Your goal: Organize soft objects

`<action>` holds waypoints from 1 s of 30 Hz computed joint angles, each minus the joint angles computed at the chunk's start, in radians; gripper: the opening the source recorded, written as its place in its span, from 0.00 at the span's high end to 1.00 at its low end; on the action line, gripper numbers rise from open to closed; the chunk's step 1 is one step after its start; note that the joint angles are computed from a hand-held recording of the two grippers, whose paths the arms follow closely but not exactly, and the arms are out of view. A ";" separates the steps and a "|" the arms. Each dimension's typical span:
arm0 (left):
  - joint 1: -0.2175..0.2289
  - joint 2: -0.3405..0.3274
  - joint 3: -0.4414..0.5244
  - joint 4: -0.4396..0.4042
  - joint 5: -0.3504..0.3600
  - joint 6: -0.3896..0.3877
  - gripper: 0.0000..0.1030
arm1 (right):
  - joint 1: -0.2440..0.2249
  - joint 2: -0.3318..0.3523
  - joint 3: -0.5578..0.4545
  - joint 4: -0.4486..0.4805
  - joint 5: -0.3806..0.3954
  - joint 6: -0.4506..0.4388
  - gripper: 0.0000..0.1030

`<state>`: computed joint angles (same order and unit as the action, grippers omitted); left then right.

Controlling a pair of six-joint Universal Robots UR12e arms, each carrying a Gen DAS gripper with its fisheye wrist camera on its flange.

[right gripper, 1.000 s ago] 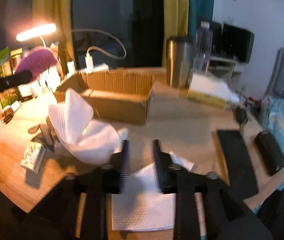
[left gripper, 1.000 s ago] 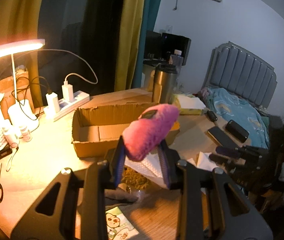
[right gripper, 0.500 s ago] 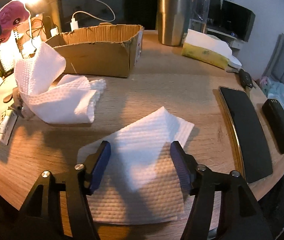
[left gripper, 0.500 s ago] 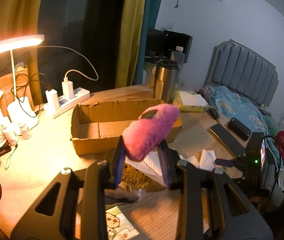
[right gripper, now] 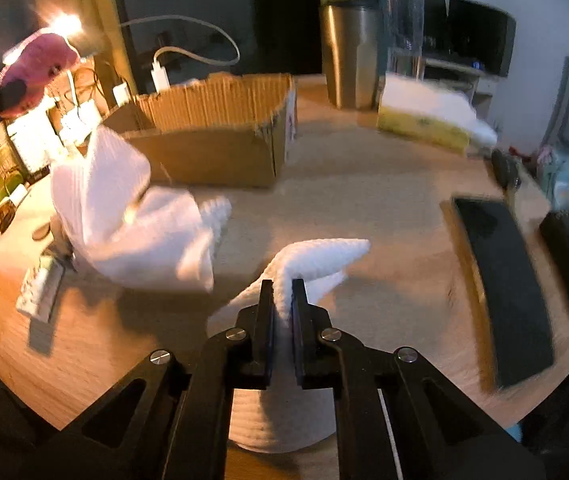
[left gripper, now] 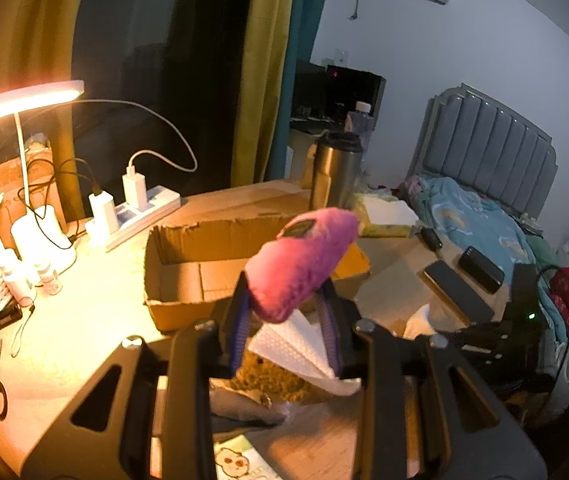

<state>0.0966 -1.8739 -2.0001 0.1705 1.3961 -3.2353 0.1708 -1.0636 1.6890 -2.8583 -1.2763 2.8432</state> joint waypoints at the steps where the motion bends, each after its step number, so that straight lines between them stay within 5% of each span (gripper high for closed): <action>1: 0.002 -0.001 0.003 0.000 -0.002 -0.001 0.69 | 0.001 0.000 -0.007 -0.006 0.004 0.000 0.92; 30: 0.004 -0.130 0.217 -0.122 -0.023 0.039 0.69 | 0.033 0.132 -0.304 -0.061 0.127 0.021 0.92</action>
